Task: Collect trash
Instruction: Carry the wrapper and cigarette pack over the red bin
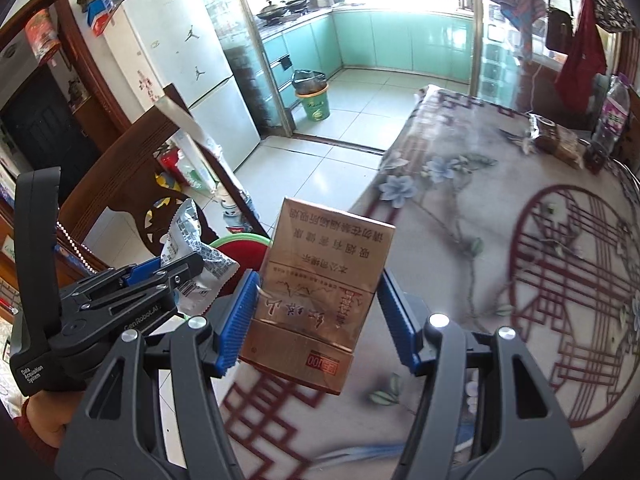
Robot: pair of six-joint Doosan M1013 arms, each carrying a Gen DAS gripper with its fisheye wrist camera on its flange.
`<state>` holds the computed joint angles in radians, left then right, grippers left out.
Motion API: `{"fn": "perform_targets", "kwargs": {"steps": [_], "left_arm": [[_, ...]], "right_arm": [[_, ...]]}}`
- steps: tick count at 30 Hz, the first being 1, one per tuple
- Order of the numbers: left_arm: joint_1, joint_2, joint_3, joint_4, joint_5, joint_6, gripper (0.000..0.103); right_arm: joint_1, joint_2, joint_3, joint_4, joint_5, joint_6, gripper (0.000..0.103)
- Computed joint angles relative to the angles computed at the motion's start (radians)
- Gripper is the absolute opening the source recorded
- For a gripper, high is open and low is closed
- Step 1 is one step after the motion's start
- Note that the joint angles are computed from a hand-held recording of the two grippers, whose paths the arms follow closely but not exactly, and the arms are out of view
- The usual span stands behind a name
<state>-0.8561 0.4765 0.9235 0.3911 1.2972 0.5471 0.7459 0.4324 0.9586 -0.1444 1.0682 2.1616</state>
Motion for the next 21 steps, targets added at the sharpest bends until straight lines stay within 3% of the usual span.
{"fn": "perform_targets", "kwargs": {"steps": [9,21], "left_arm": [[0.056,-0.047,0.097,-0.035,-0.013,-0.025,0.026],[0.13,-0.051,0.158,-0.135,-0.018,-0.008,0.028]], "right_arm": [[0.025,0.115,-0.159,0.053,0.082,-0.075,0.059],[0.031,0.264,-0.371,0.131,0.215,-0.17,0.059]]}}
